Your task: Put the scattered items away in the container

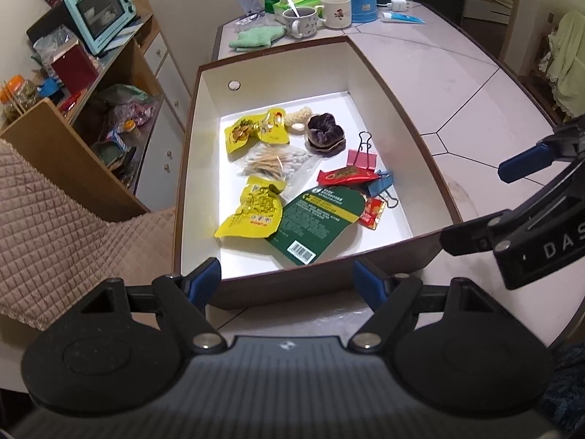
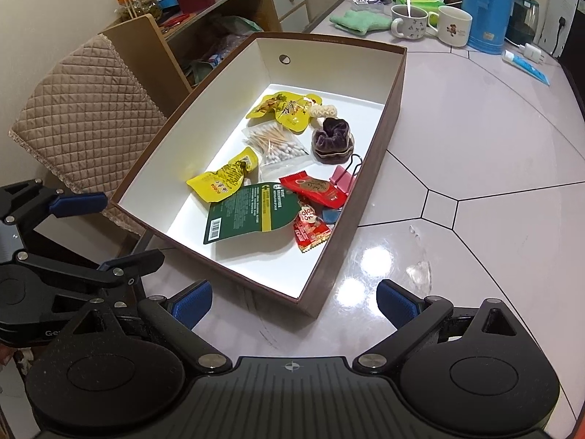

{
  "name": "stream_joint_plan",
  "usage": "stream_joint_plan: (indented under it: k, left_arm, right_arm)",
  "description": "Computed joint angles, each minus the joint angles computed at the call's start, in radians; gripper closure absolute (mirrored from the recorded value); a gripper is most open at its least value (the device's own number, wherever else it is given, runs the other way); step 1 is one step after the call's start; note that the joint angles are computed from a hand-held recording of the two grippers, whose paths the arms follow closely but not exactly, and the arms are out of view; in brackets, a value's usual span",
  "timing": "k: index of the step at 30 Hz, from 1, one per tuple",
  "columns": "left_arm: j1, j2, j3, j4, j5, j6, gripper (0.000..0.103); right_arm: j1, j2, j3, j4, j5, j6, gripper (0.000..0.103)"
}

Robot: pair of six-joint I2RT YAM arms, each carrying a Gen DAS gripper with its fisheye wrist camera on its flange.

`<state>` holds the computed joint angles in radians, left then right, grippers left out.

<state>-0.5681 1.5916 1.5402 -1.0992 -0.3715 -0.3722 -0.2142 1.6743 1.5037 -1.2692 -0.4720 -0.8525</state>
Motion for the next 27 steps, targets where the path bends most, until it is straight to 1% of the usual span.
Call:
stream_joint_plan:
  k: [13, 21, 27]
  left_arm:
    - [0.010, -0.019, -0.040, 0.000, 0.014, -0.018, 0.026]
    - [0.018, -0.022, -0.078, 0.025, 0.036, -0.019, 0.026]
    - [0.031, -0.022, -0.082, 0.040, 0.032, -0.013, 0.026]
  right_arm:
    - [0.015, -0.020, -0.039, 0.010, 0.023, 0.012, 0.004]
    - [0.025, -0.011, -0.059, 0.022, 0.050, 0.039, 0.004]
    - [0.034, -0.009, -0.056, 0.032, 0.056, 0.054, 0.004]
